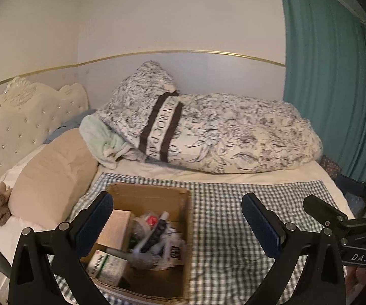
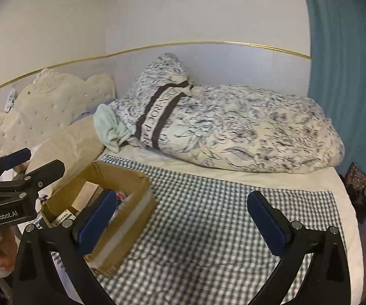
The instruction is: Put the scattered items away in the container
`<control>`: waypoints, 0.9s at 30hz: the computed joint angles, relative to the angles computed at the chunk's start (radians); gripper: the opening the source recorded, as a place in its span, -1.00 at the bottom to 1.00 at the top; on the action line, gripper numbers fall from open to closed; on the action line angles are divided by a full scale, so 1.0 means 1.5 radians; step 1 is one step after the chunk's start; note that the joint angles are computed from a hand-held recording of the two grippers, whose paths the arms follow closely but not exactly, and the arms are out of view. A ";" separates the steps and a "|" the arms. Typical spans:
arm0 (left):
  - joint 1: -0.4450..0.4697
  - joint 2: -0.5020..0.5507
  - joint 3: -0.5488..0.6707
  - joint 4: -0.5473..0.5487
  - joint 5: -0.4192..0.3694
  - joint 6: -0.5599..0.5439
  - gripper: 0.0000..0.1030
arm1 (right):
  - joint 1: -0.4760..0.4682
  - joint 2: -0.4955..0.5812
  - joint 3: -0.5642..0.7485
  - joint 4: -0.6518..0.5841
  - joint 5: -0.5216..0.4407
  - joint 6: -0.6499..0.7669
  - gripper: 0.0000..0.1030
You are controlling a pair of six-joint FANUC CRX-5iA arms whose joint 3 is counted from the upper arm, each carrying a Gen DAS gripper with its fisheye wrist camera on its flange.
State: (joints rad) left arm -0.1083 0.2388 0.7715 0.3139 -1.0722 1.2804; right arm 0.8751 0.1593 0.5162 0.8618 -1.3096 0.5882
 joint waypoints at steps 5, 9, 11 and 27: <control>-0.037 -0.010 -0.001 -0.011 0.002 0.016 1.00 | 0.010 -0.063 -0.066 0.032 -0.027 -0.034 1.00; -0.067 -0.019 -0.003 -0.021 0.002 0.027 1.00 | 0.019 -0.107 -0.109 0.059 -0.051 -0.058 1.00; -0.083 -0.022 0.001 -0.032 0.001 0.039 1.00 | 0.023 -0.130 -0.132 0.067 -0.060 -0.069 1.00; -0.185 -0.013 0.023 -0.065 -0.007 0.066 1.00 | 0.046 -0.253 -0.242 0.104 -0.160 -0.120 1.00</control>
